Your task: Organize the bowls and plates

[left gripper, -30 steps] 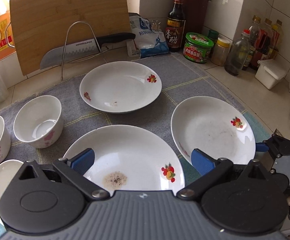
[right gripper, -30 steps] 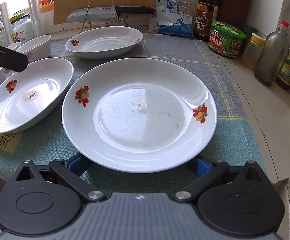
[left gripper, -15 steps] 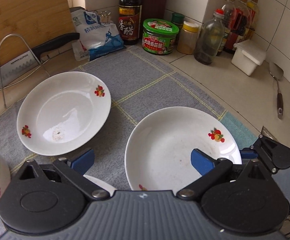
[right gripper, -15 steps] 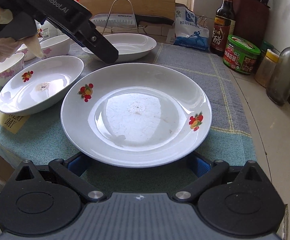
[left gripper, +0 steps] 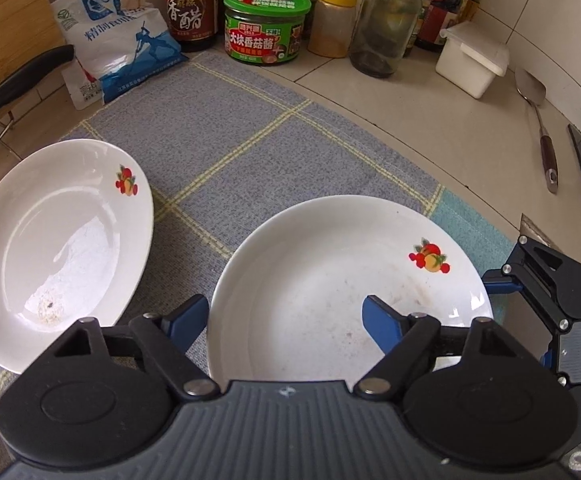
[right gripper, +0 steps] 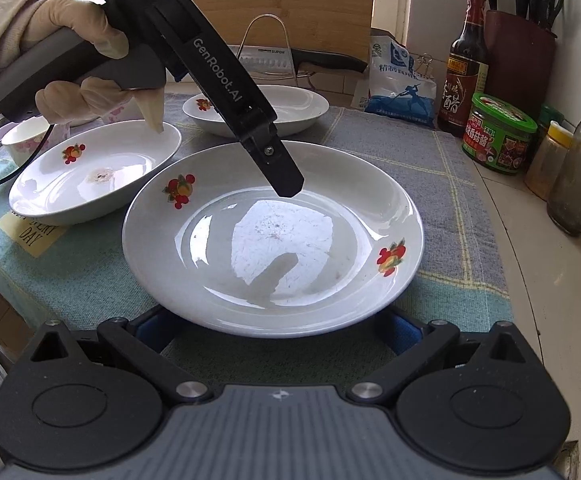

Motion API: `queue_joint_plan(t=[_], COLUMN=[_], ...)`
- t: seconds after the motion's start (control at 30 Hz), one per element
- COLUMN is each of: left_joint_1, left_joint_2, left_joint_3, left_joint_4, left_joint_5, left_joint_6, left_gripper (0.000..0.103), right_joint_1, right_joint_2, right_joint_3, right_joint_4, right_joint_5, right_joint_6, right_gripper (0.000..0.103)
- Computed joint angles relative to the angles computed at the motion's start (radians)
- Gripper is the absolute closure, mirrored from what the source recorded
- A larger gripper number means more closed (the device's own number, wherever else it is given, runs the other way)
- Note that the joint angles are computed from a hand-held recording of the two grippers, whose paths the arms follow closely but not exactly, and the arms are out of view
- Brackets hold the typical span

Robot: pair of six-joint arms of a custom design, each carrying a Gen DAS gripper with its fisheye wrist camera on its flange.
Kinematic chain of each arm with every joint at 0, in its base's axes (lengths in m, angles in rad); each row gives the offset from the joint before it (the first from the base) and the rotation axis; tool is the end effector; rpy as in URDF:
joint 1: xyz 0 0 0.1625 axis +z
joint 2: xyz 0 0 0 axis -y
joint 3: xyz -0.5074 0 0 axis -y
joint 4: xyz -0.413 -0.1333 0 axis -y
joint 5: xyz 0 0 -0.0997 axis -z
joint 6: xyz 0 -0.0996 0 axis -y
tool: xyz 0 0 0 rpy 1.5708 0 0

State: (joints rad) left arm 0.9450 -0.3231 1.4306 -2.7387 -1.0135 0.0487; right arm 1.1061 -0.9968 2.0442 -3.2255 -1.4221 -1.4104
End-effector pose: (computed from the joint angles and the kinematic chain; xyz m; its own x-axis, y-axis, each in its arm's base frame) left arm -0.3005 -0.7333 -0.1242 -0.6773 0.5101 -0.5302 0.6184 0.7851 -0.0346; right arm -0.1455 -0.6206 0.2069 -0.5105 -0.6660 0.5439 -0.8514 0.4802 -0.2112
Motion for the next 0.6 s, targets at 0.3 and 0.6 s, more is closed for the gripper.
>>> queue_joint_plan(t=[0.3, 0.6], left_joint_1=[0.019, 0.024], left_joint_2=[0.011, 0.013], left_joint_3=[-0.059, -0.068], left_joint_4=[0.118, 0.134], left_joint_5=[-0.036, -0.045], left_joint_6=[-0.006, 0.016], left_gripper=[0.028, 0.028], right_joint_1=[0.005, 0.018], right_joint_2=[-0.003, -0.005], right_joint_3=[-0.012, -0.015], right_joint_4=[0.040, 0.050], right_joint_5=[-0.004, -0.032], right_joint_6=[-0.018, -0.007], right_gripper=[0.000, 0.000])
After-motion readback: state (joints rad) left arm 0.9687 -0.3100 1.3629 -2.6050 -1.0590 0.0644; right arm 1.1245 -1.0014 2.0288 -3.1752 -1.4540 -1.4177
